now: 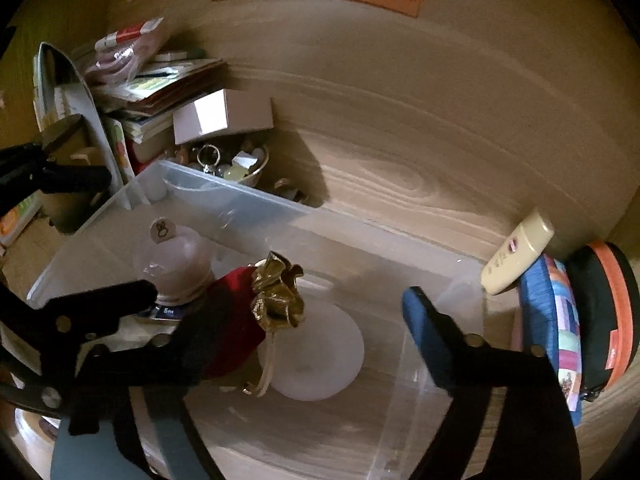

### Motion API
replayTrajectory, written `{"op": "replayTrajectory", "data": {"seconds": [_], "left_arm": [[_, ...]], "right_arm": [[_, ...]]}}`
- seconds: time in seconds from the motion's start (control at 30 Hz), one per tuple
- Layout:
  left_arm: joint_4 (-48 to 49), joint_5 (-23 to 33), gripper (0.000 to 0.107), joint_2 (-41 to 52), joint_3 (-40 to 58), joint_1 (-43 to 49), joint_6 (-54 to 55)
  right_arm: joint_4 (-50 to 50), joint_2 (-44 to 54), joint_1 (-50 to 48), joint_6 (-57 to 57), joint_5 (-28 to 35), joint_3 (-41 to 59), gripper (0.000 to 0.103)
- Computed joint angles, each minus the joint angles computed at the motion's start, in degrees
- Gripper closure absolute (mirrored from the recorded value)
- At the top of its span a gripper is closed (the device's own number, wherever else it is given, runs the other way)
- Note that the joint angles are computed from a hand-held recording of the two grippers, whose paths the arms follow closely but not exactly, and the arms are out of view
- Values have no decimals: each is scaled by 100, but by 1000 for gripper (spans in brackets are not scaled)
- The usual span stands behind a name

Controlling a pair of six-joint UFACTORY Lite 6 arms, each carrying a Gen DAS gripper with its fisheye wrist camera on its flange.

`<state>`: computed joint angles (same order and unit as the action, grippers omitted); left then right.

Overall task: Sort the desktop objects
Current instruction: 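Open both tools to release the pink container and red pouch into the box, then move the left tool to the pink-lidded tub while the right reaches the gold gourd charm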

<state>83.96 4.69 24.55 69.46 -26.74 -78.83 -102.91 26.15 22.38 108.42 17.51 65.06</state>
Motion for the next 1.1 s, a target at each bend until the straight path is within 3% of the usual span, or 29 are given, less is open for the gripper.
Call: {"op": "replayTrajectory", "data": {"seconds": [0.2, 0.37, 0.5, 0.67, 1.1], "left_arm": [[-661, 12, 18, -491, -362, 57, 519], [435, 204, 11, -1131, -932, 1, -651], [702, 268, 11, -1648, -1346, 5, -949], [908, 345, 10, -2183, -1768, -57, -1214], [1213, 676, 7, -3708, -3145, -485, -1732]], "right_arm": [[302, -279, 149, -354, 248, -143, 16], [430, -714, 263, -437, 393, -394, 16], [620, -1207, 471, -577, 639, -740, 14], [782, -1916, 880, -585, 1189, -1354, 8], [1551, -3398, 2296, -500, 2665, -2755, 8]]}}
